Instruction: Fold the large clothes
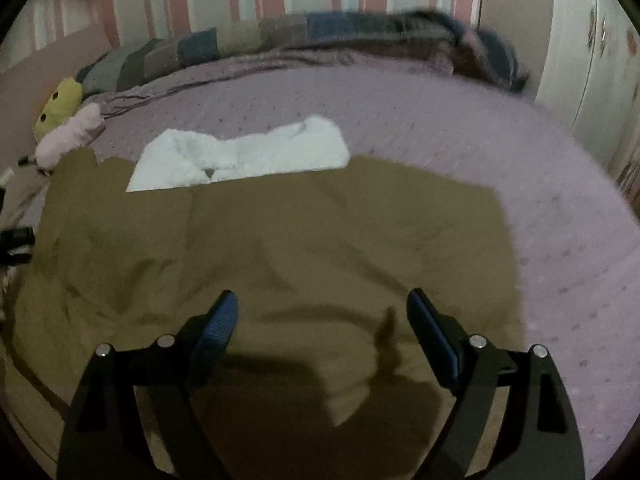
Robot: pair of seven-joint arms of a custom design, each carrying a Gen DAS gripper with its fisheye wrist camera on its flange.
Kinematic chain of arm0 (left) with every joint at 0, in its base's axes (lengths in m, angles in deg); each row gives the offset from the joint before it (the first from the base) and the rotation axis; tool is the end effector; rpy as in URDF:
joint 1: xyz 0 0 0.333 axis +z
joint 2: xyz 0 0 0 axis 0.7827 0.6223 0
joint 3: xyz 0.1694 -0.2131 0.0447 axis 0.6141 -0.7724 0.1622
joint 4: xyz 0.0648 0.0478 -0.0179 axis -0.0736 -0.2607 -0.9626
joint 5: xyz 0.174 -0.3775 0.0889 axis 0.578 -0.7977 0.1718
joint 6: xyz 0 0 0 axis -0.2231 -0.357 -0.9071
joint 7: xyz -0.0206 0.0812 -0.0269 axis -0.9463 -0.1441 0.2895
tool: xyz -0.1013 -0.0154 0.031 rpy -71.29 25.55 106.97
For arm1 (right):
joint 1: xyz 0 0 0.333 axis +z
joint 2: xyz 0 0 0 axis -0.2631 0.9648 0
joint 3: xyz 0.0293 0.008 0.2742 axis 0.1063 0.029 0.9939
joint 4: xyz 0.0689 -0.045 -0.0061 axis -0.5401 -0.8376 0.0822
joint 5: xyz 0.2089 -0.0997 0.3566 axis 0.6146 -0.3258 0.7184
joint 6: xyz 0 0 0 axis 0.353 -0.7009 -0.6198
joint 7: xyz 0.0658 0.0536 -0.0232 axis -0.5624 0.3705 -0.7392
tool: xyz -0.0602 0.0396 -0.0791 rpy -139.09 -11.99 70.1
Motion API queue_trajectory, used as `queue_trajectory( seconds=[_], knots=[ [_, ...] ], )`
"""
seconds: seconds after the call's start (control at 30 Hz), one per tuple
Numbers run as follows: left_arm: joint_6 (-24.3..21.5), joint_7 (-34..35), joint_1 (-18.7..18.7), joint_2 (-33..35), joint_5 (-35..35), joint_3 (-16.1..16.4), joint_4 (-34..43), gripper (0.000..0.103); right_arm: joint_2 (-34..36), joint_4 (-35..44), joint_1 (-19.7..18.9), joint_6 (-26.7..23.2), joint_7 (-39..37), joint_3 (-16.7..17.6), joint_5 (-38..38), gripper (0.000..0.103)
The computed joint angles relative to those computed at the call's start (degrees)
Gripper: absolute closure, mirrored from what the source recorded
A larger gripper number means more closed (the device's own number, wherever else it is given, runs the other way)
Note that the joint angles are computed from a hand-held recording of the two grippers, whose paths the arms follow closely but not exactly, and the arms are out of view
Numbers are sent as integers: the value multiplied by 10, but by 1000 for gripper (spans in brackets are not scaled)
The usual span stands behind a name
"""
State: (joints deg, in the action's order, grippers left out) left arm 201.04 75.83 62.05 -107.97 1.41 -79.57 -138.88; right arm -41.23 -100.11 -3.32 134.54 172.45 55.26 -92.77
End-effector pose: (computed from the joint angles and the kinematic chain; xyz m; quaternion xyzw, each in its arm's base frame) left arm 0.4880 0.0672 0.4974 -0.7953 0.5648 -0.1901 0.1114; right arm 0.4416 0.1541 0.5376 -0.6054 0.7175 -0.2688 0.2156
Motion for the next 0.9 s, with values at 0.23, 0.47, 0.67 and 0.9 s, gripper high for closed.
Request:
queue_trajectory(
  seconds=[0.23, 0.47, 0.67, 0.9],
  knots=[
    [0, -4, 2, -75, -22, 12, -20, 97, -19, -20, 12, 16, -24, -9, 20, 16],
    [-40, -7, 27, -226, 67, -37, -25, 97, -95, -60, 10, 26, -45, -23, 36, 16],
    [-67, 2, -42, -271, 92, -96, 23, 99, -179, -90, -12, -5, -61, -30, 39, 16],
    [-11, 52, -189, -208, 133, -208, 56, 98, -277, -125, -55, -49, -77, -49, 43, 16]
  ],
)
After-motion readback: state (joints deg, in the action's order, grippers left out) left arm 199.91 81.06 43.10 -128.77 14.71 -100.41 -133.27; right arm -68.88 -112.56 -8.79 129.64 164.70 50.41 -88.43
